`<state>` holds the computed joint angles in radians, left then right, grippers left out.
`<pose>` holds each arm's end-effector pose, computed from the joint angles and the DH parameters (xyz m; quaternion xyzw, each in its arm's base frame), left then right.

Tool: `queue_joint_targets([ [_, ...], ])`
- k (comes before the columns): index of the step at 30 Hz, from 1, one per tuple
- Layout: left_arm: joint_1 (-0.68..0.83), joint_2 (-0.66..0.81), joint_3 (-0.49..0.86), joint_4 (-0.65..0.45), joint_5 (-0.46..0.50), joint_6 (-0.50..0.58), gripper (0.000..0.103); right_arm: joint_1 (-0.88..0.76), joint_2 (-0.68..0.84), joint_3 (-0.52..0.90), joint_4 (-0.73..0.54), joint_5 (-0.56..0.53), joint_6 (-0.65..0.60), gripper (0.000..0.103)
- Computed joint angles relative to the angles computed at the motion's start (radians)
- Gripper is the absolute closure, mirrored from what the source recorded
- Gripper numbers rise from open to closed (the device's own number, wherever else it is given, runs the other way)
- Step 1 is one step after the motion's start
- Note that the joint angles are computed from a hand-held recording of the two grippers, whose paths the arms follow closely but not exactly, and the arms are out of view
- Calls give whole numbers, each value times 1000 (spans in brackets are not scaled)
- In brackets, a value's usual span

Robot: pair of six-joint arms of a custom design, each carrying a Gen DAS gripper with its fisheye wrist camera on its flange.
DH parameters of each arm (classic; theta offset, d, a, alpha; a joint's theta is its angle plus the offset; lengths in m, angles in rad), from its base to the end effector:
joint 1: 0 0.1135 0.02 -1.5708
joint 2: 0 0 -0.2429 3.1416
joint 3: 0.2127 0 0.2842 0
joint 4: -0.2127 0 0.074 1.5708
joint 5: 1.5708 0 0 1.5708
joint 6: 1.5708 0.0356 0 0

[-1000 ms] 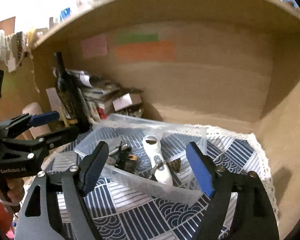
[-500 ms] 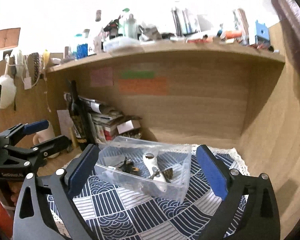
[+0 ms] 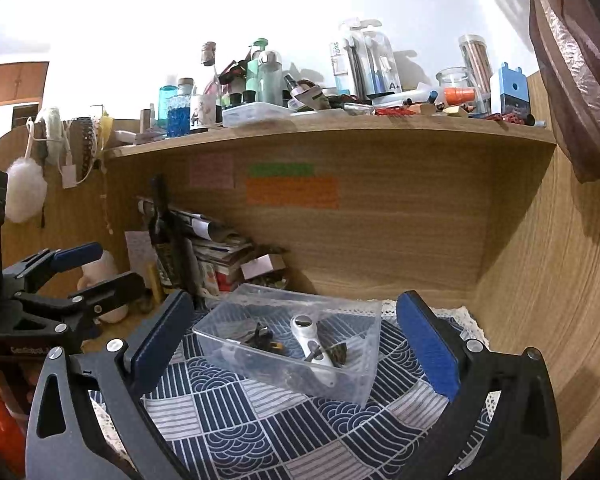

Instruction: Organize rigid objects

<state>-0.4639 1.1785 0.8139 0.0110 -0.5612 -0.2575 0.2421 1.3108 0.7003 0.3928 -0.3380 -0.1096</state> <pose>0.2819 -0.1199 0.2589 -0.0763 0.8005 0.0187 0.5942 0.3123 0.0893 0.2149 -0.2381 0.7384 0.1717 0.6072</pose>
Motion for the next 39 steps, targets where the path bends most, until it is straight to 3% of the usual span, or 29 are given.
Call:
queue_joint_targets([
  [26,-20,22,13,23,-22,19,0,6,-12,-12,15,3,14,0],
  [39,-1,9,2,30,20,-2,0,6,-7,-4,5,-4,7,0],
])
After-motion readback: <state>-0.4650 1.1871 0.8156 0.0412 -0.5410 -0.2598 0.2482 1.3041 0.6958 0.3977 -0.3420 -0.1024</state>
